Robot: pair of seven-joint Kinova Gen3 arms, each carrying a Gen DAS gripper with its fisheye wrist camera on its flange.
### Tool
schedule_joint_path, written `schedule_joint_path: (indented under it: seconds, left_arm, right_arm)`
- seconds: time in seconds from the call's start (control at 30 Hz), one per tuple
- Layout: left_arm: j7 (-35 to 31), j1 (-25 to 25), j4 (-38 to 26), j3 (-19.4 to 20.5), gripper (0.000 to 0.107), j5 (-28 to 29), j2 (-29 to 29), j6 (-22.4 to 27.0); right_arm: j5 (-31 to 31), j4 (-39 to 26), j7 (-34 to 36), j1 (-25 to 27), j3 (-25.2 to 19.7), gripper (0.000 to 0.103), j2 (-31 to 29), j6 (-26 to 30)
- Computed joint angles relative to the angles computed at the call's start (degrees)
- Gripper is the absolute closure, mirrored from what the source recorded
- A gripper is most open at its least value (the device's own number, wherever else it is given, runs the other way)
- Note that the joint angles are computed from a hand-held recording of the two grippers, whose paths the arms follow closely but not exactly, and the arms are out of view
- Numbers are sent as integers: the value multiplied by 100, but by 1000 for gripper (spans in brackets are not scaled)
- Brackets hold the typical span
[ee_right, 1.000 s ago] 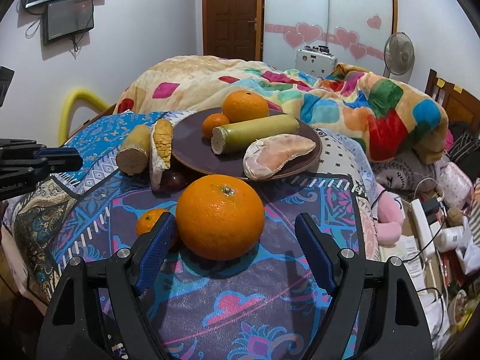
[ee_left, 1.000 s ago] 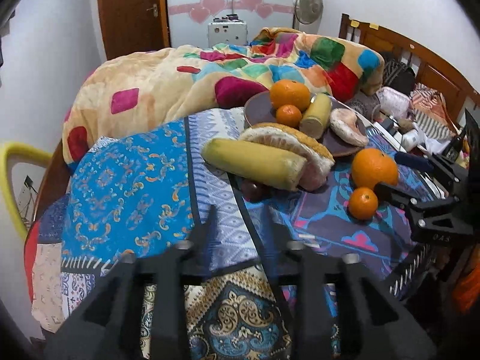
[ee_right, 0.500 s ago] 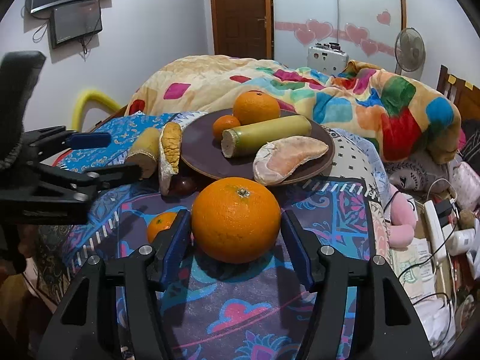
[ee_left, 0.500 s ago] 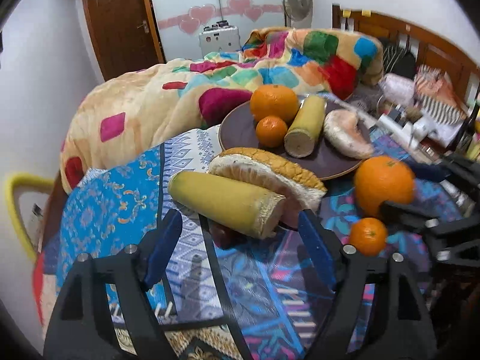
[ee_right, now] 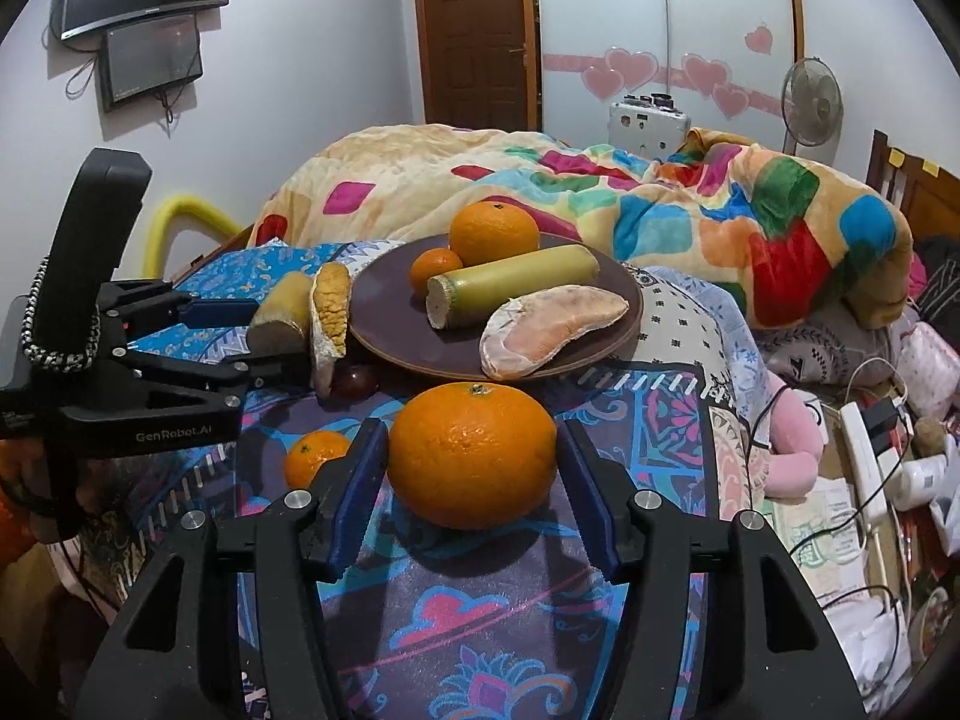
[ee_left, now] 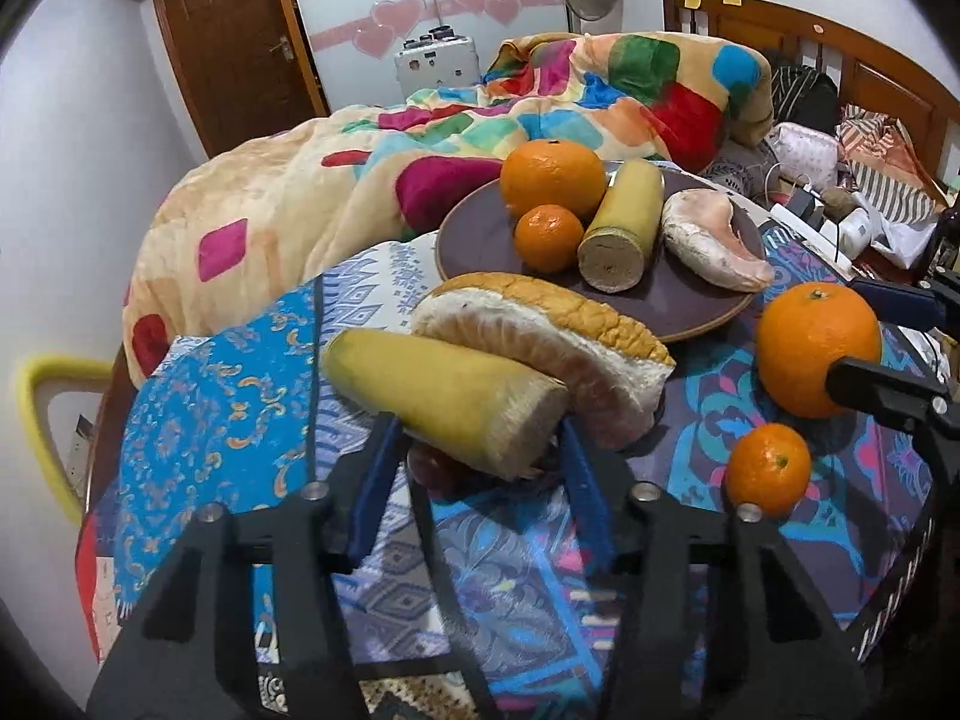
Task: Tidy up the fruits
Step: 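Grasp the corn cob with the left tool while the right tool grasps the large orange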
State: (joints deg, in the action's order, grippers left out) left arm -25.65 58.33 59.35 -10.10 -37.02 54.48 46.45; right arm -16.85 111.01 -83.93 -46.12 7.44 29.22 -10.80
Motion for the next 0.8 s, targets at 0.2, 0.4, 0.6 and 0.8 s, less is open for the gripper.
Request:
schedule_joint_path:
  seconds: [0.2,0.4,0.6,0.8]
  left_arm:
    - [830,120,1014,-242,77,-127,-516,-451]
    - [1213,5,1673,-156,85,-271,-850,-597]
    - [1416,-10,2133,-94,84,-417,-1129,-868]
    - [1647,38,2131,-209,53,-781,-1150,-687]
  right_arm:
    - [48,83,11,75,-66,49,-49,19]
    - [-33,127,39,-71,81,48,-54,33]
    - [-162,153,153,-329,336,48,-53,107]
    - [-118,-20,109,-488,556,43,112,359]
